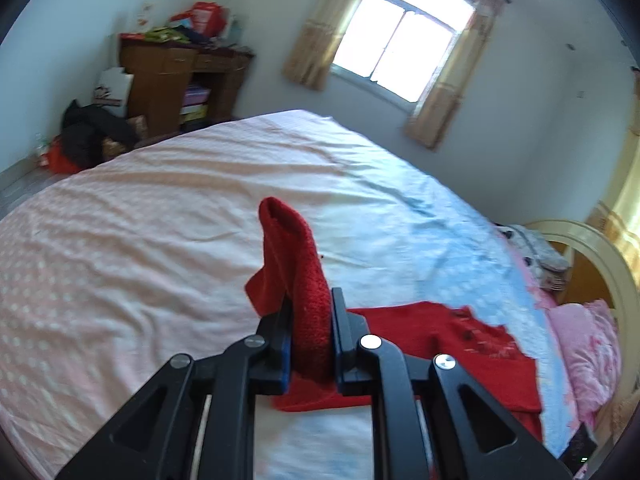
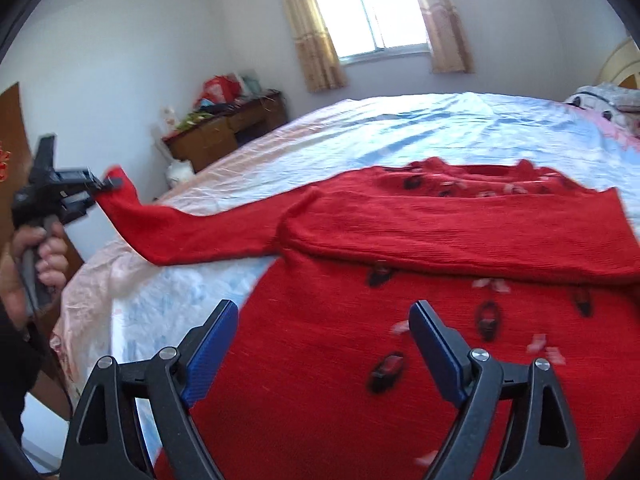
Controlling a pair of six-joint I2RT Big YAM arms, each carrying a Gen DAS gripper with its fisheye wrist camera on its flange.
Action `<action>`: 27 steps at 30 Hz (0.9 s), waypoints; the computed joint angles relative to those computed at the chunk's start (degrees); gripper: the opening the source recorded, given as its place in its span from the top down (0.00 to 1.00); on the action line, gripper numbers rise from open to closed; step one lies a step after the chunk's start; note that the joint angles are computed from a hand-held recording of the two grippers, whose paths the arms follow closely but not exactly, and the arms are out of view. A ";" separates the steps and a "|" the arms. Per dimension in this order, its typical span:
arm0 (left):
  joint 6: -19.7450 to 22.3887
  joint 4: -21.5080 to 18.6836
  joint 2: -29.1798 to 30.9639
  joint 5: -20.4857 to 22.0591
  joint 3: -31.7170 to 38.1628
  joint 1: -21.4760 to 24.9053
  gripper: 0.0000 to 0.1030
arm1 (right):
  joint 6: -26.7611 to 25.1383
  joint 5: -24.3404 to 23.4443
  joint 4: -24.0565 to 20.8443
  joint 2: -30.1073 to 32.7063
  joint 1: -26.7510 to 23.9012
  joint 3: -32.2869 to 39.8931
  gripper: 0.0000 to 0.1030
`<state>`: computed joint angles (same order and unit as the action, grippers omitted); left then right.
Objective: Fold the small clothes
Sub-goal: 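Lift the held sleeve over the cardigan body and open the left gripper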
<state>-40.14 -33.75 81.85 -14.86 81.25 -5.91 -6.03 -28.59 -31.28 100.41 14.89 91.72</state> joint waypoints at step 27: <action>3.64 -9.53 22.39 2.23 38.53 -11.47 0.85 | -8.13 2.87 -10.43 -4.44 -17.79 -2.60 0.15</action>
<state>-36.51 -43.28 104.24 -12.62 119.77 -17.39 -14.16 -25.72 -41.71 95.97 -2.91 89.12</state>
